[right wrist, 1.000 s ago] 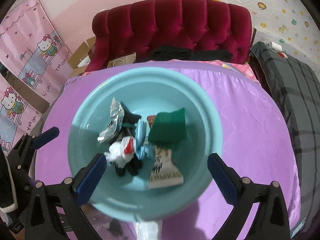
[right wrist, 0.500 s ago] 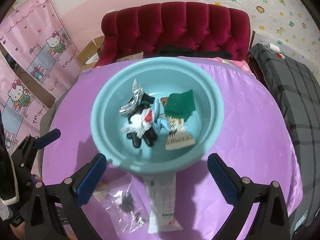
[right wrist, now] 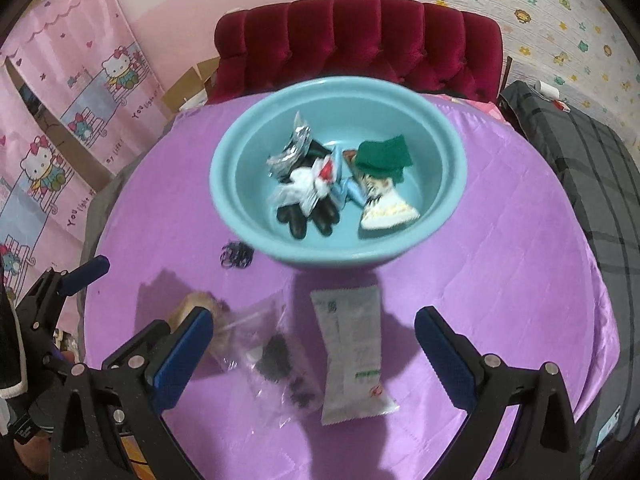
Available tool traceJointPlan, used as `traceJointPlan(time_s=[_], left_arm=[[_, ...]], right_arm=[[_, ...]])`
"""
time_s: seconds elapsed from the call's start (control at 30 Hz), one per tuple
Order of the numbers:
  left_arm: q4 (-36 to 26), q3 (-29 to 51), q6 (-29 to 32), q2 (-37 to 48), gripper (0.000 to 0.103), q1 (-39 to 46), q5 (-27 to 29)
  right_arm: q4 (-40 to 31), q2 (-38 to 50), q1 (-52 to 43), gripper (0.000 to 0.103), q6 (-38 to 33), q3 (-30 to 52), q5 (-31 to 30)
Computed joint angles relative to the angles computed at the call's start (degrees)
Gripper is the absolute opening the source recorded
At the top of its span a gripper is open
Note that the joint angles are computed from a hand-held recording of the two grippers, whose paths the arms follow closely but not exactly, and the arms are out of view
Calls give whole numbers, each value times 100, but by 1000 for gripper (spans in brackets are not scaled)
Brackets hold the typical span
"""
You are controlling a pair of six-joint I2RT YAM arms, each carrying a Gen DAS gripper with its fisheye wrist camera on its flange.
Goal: Organize soft objects
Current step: 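Withdraw both tools from the basin back over the table items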
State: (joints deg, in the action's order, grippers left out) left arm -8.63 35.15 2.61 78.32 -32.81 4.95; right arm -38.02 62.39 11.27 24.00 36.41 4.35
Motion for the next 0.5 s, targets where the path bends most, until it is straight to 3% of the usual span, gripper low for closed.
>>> traceJointPlan(time_s=[0.5], left_arm=[[657,-1334,344,-344,103,529,174]], right_arm=[[692,246,1414,103,1140,-916,496]])
